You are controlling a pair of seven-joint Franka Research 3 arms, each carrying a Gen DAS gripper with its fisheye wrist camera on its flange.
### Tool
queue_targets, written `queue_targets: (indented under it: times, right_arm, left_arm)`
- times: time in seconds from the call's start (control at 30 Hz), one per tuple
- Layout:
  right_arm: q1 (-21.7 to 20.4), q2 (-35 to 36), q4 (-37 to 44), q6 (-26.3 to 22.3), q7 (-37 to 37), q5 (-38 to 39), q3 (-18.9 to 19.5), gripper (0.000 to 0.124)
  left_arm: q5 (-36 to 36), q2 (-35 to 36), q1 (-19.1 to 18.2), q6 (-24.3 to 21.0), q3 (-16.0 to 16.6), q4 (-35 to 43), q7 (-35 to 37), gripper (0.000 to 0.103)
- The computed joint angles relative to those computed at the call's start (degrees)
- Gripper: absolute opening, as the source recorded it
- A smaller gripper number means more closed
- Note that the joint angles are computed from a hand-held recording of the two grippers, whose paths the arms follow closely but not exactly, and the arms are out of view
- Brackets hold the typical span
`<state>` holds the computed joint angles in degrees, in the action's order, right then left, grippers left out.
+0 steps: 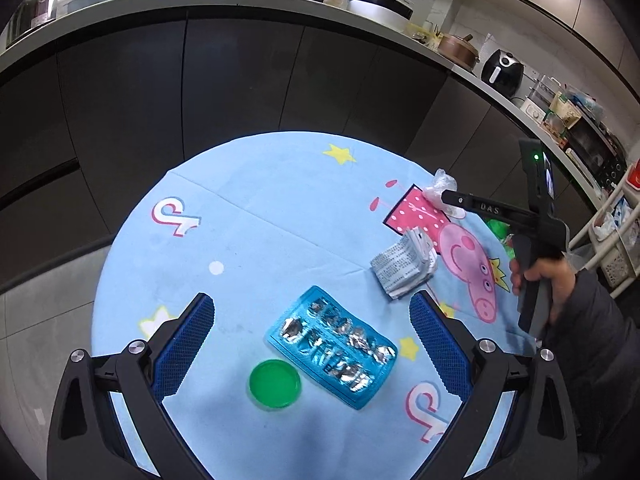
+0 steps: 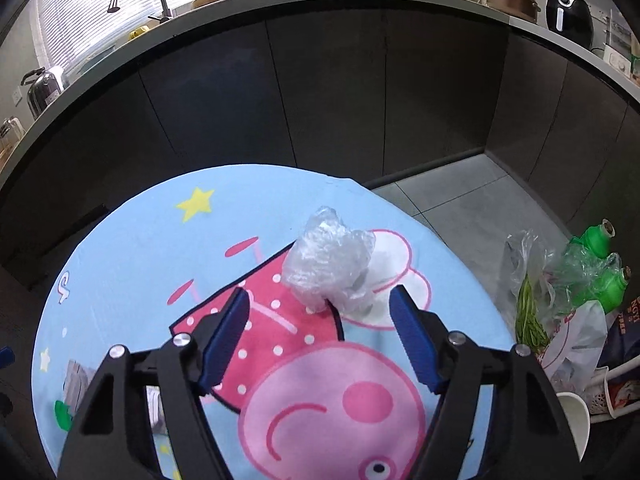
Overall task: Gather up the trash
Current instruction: 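Grasp the clear plastic bag with the right tool while the left tool grasps the receipt paper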
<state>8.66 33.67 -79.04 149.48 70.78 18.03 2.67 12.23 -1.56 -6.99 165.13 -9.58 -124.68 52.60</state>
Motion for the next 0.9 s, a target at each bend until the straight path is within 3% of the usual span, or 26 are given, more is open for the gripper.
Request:
queue_targets:
  times: [0.13,0.23,0.3,0.37,0.57,0.67,0.8,0.9]
  right_arm:
    - [0.59,4.29,6.46,-2.31,2.54,-0.3,-0.35,0.072]
    - [1.73,6.69,9.73,-3.68,5.01,-2.45,-1.6,0.044]
    - [1.14,6.99,10.15,-4.3,4.87,-2.07,-0.7,0.015]
    - [0.19,5.27,7.27,-2.64,2.89,-0.61,0.8,0.011]
    - [-3.52,-5.83,-8.37,1.44,-7.66,8.7,5.59,0.01]
    - [-5.78,-12.92,-17.91,3.54,-15.77,17.09,7.76,0.01]
    - [-5.75,-21.87,-29.11,5.57,-24.08,24.61,7.36,0.011]
    - [-4.39,-26.83,-35.24,6.53,-28.54,27.8,5.98,0.011]
  left_arm:
    - [1.07,0.36,0.87,-0.33,0.61,0.07,-1.43,0.094]
    - [1.0,0.05,1.34,-0.71,0.86,-0.21,-1.89,0.094]
    - [0.94,-0.51,1.49,-0.35,0.89,-0.78,-1.99,0.094]
    - [1.46,-1.04,1.59,-0.33,0.83,-1.19,-2.37,0.094]
    - [-1.83,-2.32,0.64,0.89,0.65,-2.74,-0.68,0.094]
    - [-2.15,-2.15,-0.11,1.41,0.06,-2.51,-0.18,0.094]
    - [0.64,-0.07,-1.23,2.54,-1.14,-0.42,-0.67,0.093]
    - [0.34,3.41,-2.54,1.55,-1.96,3.5,2.22,0.079]
